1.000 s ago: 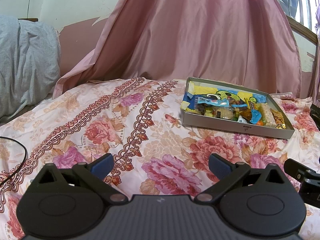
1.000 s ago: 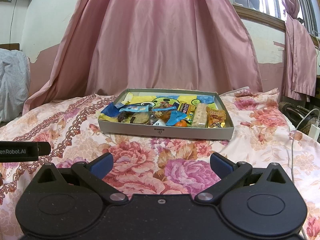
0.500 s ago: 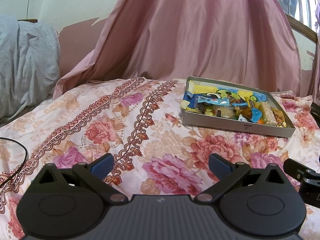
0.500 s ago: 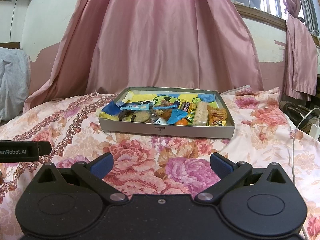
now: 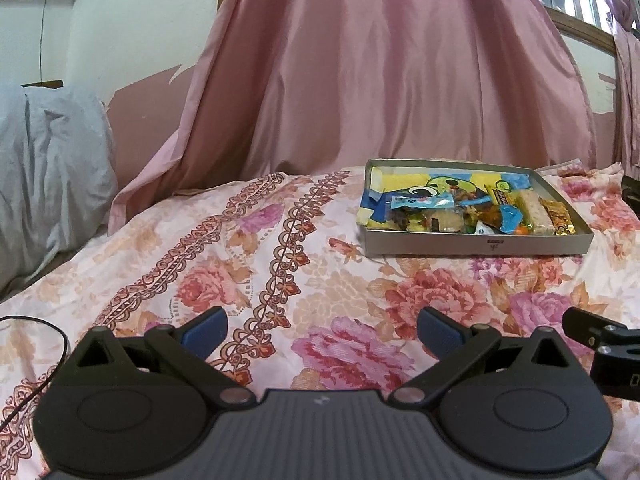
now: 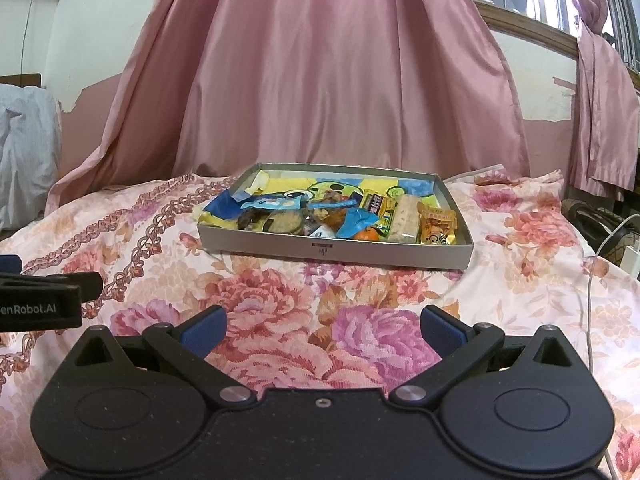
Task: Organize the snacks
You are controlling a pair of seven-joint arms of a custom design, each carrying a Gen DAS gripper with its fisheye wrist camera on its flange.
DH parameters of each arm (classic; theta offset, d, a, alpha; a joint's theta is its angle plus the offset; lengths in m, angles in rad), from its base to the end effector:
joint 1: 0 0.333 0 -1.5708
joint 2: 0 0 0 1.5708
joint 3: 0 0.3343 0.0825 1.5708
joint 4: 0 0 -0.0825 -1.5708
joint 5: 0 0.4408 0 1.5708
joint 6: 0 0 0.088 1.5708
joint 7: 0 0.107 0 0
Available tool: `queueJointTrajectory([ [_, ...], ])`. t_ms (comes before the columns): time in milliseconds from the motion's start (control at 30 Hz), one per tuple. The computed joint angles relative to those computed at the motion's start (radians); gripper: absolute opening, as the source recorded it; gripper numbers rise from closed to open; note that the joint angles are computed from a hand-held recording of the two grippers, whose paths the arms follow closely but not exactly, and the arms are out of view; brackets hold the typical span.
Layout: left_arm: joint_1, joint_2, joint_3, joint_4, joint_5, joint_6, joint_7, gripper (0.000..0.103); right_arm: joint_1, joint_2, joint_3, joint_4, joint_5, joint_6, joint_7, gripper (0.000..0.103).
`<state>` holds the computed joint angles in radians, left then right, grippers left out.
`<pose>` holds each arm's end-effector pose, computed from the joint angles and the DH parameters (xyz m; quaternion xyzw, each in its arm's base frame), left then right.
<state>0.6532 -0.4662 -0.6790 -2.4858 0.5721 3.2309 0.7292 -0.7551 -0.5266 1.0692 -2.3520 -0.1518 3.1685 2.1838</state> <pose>0.5048 -0.0936 0.5137 -0.6286 0.5720 -0.3450 0.3983 0.5045 0.2460 0.5326 -0.6161 0.5739 -0.3844 0.3785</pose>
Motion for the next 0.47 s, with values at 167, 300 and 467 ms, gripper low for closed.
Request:
queueJointTrajectory([
  [167, -0.002, 0.003, 0.003, 0.001, -0.002, -0.001, 0.002, 0.103, 0.001, 0.005, 0.0, 0.002, -0.007, -0.005, -0.001, 0.102],
  [300, -0.004, 0.004, 0.005, 0.0, -0.003, 0.001, 0.005, 0.103, 0.002, 0.007, 0.0, 0.003, -0.012, -0.007, 0.001, 0.102],
  [467, -0.003, 0.009, 0.005, -0.002, -0.009, 0.008, 0.012, 0.103, 0.0, 0.008, 0.002, 0.004, -0.015, -0.007, 0.004, 0.102],
])
